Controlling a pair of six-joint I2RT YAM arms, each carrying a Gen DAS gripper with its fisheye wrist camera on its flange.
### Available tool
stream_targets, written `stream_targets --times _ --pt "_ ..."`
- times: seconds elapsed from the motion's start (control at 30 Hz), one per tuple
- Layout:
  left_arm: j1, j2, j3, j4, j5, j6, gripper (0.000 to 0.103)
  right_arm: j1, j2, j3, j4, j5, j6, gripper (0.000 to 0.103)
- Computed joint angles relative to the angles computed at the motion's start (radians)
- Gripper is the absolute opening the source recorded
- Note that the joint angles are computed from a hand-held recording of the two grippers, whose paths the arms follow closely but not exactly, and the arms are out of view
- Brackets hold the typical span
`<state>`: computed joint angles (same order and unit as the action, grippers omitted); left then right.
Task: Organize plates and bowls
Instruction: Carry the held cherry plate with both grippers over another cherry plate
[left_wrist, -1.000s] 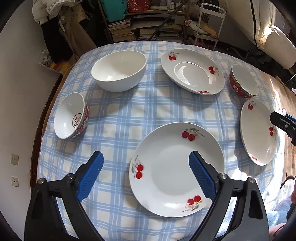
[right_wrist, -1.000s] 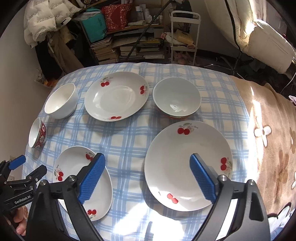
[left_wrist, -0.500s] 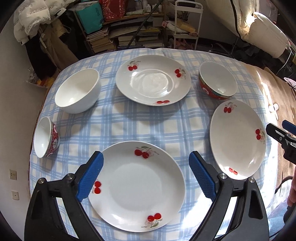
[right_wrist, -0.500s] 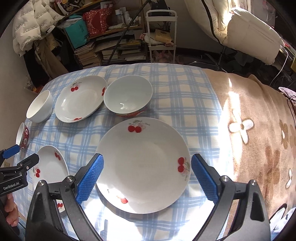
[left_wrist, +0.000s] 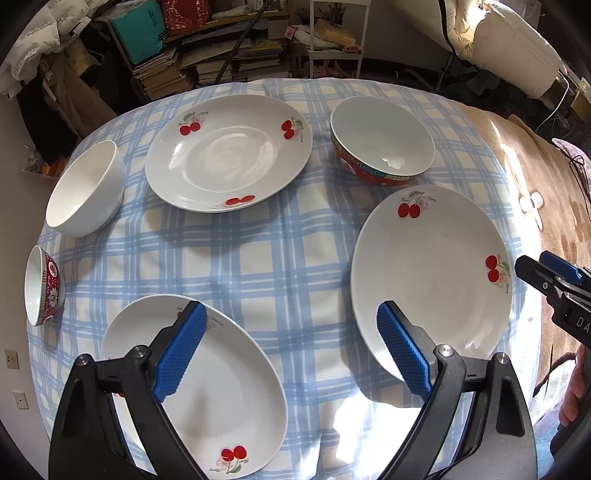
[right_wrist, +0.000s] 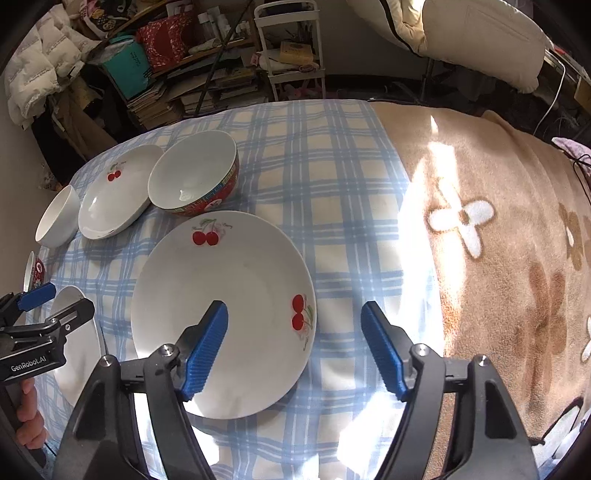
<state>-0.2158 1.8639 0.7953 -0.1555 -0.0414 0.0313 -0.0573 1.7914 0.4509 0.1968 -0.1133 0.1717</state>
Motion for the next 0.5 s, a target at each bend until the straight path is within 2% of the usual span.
stream_targets --times 0.2,0.4,0.5 --pt "-0.027 0.088 0.036 0.025 0.019 -0.028 0.092 -0.044 0.091 0.027 0.030 -0.061 -0.025 0.047" --pt "-0.049 0.176 0.084 0.027 0.004 -0.044 0.090 -0.065 0.190 0.060 0.060 -0.078 -0.038 0.042" --pt "-0.049 0.218 0.113 0.013 0.022 -0.044 0.080 -0.074 0.232 0.076 0.067 -0.089 -0.035 0.033"
